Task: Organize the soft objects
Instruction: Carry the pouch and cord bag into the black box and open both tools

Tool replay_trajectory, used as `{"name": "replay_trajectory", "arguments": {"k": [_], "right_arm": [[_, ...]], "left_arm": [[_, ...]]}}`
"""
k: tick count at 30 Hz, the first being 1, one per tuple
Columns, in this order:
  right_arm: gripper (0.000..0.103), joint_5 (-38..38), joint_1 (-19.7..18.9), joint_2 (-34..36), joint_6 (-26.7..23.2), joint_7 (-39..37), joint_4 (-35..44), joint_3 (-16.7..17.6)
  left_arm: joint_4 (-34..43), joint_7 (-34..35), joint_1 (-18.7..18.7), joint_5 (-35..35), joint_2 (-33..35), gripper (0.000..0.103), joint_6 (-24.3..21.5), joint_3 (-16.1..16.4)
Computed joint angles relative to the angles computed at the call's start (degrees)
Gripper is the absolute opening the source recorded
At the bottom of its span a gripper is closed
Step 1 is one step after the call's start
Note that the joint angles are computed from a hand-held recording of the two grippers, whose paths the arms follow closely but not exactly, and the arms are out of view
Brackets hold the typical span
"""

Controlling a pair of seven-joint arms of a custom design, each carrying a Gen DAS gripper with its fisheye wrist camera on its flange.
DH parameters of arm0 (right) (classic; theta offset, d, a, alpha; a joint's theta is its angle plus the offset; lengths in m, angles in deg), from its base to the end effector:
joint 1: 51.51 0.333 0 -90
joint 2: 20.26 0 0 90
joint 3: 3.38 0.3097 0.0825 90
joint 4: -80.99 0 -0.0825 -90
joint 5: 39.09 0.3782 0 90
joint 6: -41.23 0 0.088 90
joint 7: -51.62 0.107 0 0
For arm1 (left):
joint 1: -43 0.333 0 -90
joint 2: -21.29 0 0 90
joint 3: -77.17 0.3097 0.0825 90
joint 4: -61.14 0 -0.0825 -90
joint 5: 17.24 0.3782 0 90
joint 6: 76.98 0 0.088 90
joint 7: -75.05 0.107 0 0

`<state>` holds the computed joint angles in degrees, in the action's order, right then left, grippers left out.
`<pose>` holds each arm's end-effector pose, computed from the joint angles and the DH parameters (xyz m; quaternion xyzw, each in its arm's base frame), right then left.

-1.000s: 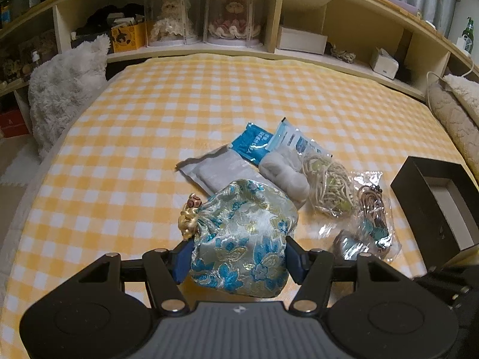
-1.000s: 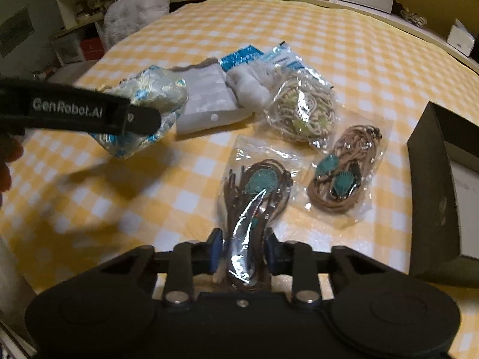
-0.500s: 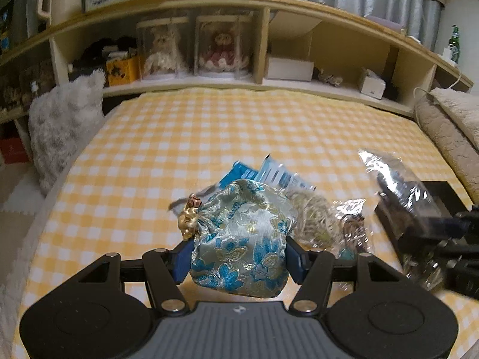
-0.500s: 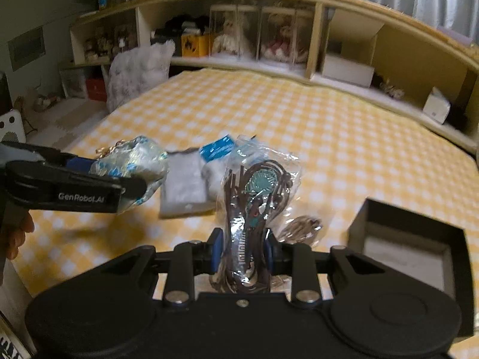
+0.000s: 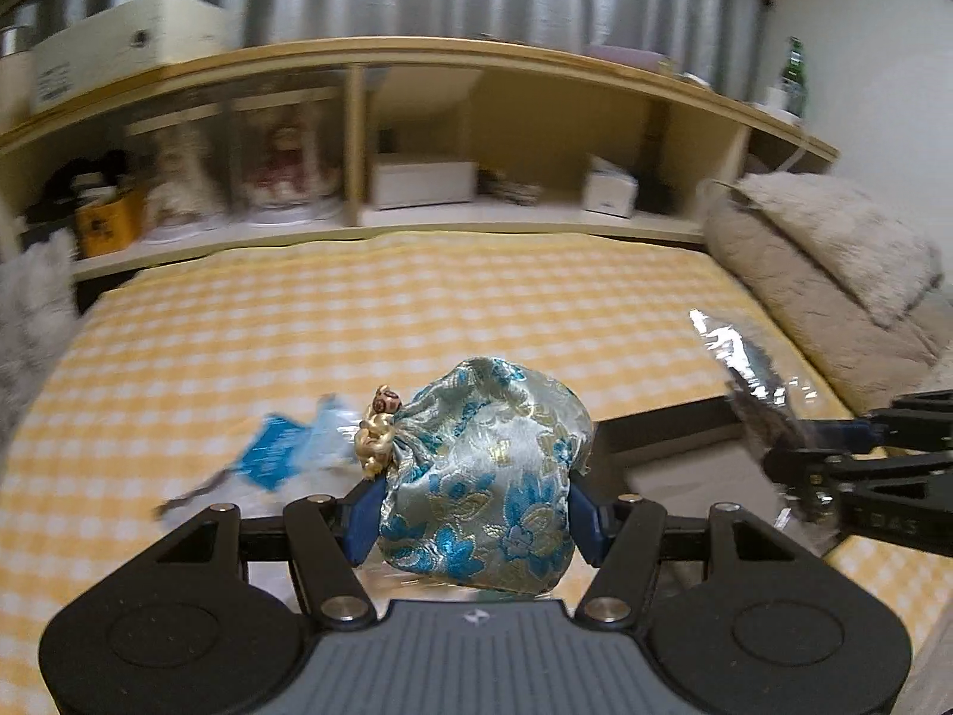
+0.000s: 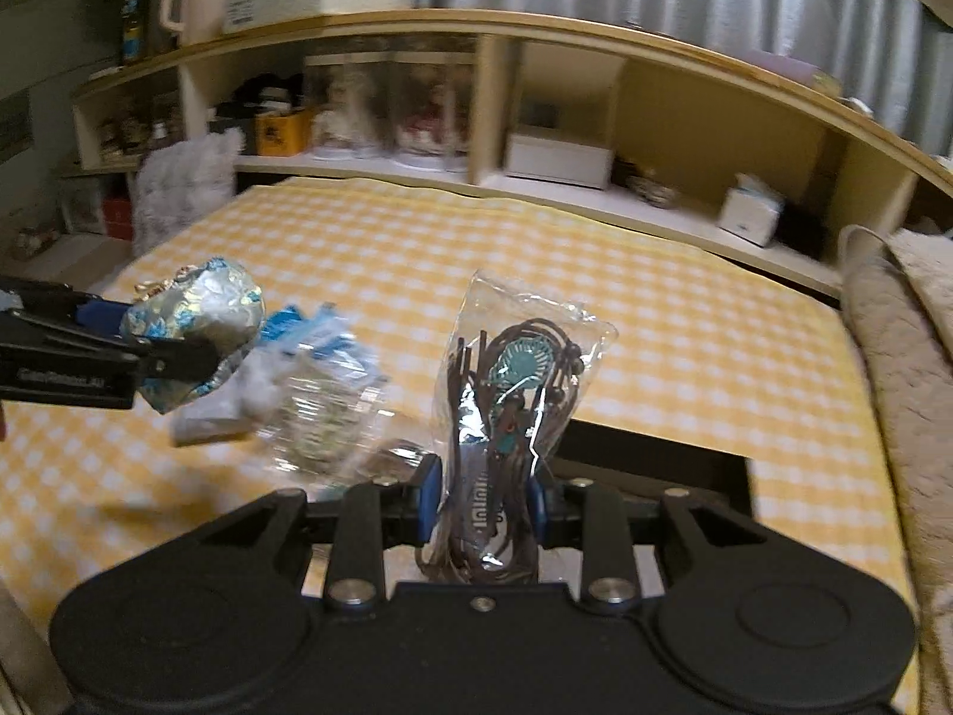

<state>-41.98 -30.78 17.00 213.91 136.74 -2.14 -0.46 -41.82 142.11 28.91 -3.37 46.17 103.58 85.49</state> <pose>0.6984 0.2986 0.4140 -0.7763 0.4504 -0.2588 0.3572 0.6834 -0.1049 0.4169 -0.6368 0.6287 -0.3390 0.2902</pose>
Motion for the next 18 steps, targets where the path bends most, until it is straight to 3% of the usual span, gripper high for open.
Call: {"name": "replay_trajectory", "arguments": {"k": [10, 16, 18], "right_arm": [[0.032, 2.82, -4.69, 3.84, -5.56, -1.07, 4.42, 0.95], [0.033, 3.82, -6.31, 5.94, -10.68, -4.41, 7.14, 1.51], [0.037, 4.14, -6.46, 6.96, -11.78, -4.74, 8.56, 1.26]], "left_arm": [[12.83, 9.20, 5.42, -3.92, 9.99, 0.062, -5.56, -13.11], [18.58, 14.03, 5.33, -6.40, 14.74, 0.062, -7.89, -15.72], [19.73, 15.31, 5.39, -7.13, 15.59, 0.062, -8.63, -16.25]]}}
